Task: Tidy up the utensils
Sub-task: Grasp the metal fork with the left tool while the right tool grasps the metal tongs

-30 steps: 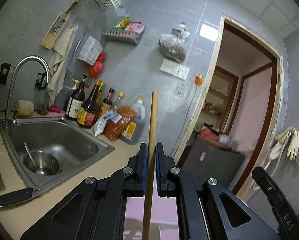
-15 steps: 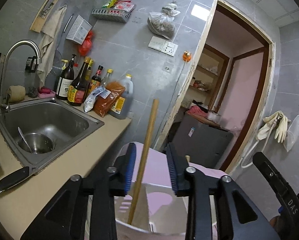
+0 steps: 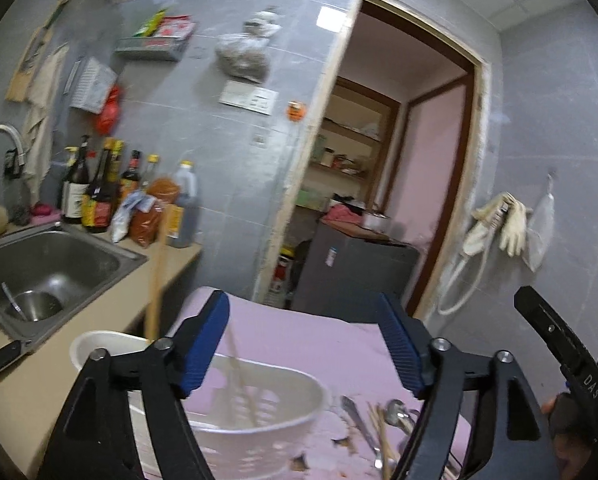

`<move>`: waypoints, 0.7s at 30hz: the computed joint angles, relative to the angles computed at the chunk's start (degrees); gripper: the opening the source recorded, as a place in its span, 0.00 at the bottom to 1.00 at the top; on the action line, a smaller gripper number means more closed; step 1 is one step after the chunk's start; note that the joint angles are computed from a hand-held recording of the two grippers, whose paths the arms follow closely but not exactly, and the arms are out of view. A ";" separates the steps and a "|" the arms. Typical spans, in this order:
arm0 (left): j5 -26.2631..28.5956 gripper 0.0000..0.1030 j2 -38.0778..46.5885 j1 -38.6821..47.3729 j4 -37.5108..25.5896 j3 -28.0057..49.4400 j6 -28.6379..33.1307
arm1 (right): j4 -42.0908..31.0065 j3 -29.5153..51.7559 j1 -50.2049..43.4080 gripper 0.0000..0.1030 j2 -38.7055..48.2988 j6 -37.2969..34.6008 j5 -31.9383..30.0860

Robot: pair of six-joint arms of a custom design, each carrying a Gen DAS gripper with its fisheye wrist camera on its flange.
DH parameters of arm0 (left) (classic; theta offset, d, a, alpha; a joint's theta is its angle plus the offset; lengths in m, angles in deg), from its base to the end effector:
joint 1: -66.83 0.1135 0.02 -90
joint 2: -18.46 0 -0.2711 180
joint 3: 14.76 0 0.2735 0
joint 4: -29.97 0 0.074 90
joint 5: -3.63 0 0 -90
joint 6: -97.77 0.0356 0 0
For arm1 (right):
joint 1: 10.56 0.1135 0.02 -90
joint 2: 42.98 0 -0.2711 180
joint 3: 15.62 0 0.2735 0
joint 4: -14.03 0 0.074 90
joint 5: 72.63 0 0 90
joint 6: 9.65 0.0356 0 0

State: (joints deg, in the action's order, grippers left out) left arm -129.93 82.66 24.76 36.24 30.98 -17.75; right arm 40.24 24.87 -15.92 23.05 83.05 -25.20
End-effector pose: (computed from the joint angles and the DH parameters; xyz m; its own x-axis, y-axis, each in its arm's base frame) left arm 0.2087 -0.1553 0.2499 -0.1352 -0.2985 -0.9448 -0.0806 0.9537 -0.2898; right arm 0.2580 0.0000 0.2445 -0.0169 0.0364 -0.9992 -0.6046 0.7956 0.0392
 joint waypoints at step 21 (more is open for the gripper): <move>8.56 0.89 24.77 -5.15 -11.32 16.15 -3.32 | -18.93 8.87 -14.54 0.90 14.63 -16.95 -3.53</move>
State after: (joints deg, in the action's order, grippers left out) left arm -121.36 107.43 19.62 24.92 47.13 -21.07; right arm 21.32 33.74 -30.47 37.68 66.10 -28.73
